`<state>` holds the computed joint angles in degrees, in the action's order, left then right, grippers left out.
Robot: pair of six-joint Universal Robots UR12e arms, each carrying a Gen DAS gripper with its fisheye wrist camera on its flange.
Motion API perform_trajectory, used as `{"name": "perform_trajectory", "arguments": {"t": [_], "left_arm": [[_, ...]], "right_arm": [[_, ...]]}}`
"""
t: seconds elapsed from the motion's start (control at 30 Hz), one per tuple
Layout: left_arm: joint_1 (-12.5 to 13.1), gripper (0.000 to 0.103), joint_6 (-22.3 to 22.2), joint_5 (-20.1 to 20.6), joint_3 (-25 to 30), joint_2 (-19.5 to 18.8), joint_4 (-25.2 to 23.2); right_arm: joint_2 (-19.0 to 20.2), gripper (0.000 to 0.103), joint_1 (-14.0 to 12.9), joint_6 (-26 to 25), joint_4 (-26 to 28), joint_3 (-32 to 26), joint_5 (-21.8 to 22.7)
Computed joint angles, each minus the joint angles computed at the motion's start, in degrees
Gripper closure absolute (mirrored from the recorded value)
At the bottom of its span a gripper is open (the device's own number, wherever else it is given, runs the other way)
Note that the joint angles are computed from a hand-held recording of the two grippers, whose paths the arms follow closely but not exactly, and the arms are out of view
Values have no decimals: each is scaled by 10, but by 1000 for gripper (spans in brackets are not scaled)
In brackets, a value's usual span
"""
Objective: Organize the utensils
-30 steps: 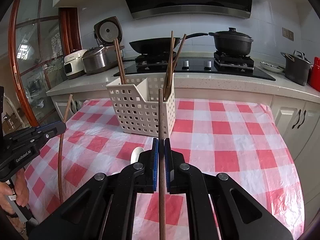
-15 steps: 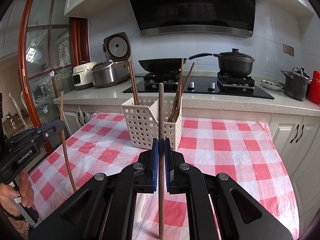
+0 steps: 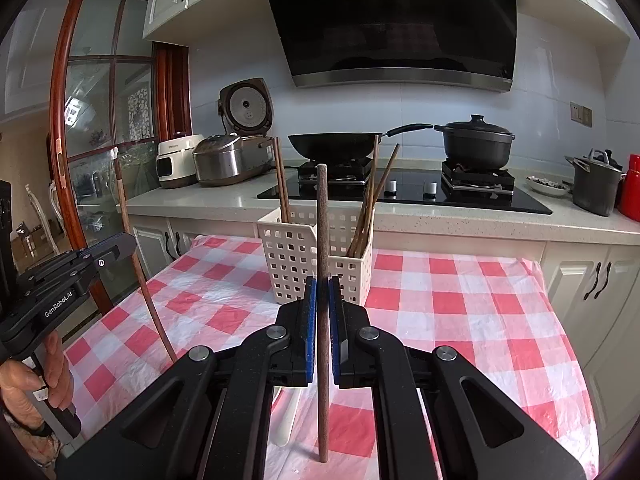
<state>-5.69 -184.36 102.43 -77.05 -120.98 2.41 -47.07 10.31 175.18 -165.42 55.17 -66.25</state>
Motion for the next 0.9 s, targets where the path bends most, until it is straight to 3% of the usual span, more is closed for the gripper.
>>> {"name": "perform_trajectory", "arguments": {"t": [0.13, 0.9], "left_arm": [[0, 97, 2, -2, 1, -1, 0], [1, 97, 4, 12, 3, -3, 13]], "right_arm": [[-1, 97, -2, 9, -29, 7, 14], [-4, 97, 0, 4, -36, 12, 4]]}}
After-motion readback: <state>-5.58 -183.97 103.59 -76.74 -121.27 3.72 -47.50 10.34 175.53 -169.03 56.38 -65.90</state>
